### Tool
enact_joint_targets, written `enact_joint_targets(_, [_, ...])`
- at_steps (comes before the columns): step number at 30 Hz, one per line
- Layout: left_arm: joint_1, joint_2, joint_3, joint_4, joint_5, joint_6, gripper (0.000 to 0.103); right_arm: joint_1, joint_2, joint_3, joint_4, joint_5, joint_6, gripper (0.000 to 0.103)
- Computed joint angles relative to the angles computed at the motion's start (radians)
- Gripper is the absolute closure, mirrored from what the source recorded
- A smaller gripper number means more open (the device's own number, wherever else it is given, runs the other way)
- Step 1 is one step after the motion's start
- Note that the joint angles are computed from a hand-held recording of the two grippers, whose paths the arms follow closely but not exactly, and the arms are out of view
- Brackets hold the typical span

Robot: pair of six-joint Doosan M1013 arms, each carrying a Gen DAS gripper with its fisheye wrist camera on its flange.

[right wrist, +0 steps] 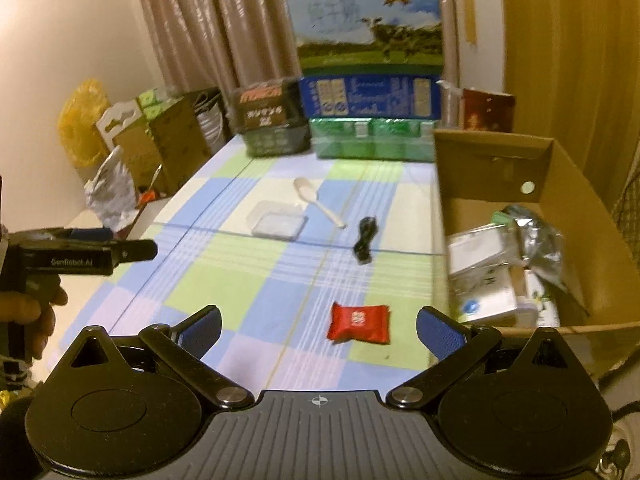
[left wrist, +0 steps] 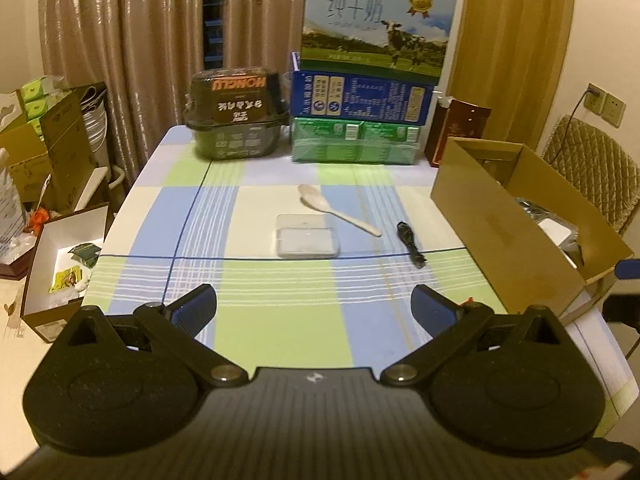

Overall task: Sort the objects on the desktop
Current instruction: 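Move the right gripper down over the red candy packet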

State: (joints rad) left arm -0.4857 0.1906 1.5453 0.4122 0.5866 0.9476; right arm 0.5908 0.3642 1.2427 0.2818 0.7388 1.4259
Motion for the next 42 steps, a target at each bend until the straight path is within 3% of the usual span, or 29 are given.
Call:
enact_joint_targets(10, [0.027, 0.023, 0.019, -0.019, -0.028, -0.011, 0.001, 0.032, 0.053, -0.019, -0.081, -0.019, -0.012, 0.002])
enact_joint_targets(14, [0.034, 0.039, 0.020, -0.033, -0.046, 0.000, 0.001, 0.043, 0.078, -0.021, -0.120, -0.046, -0.005, 0.019])
enact_joint_targets(21, [0.047, 0.074, 0.021, -0.088, -0.086, 0.054, 0.001, 0.056, 0.121, -0.008, -0.225, -0.101, 0.072, 0.034])
enact_joint_targets(27, [0.058, 0.104, 0.006, -0.227, -0.103, 0.174, 0.001, 0.062, 0.150, 0.005, -0.387, -0.155, 0.239, 0.037])
enact_joint_targets(32, [0.053, 0.124, -0.020, -0.249, -0.121, 0.231, 0.001, 0.070, 0.171, 0.003, -0.504, -0.168, 0.328, 0.037])
enact_joint_targets(35, [0.044, 0.137, -0.036, -0.195, -0.102, 0.227, 0.001, 0.071, 0.183, -0.005, -0.519, -0.170, 0.350, 0.038])
enact_joint_targets(42, [0.044, 0.143, -0.041, -0.251, -0.108, 0.290, 0.001, 0.062, 0.204, -0.030, -0.495, -0.141, 0.398, 0.038])
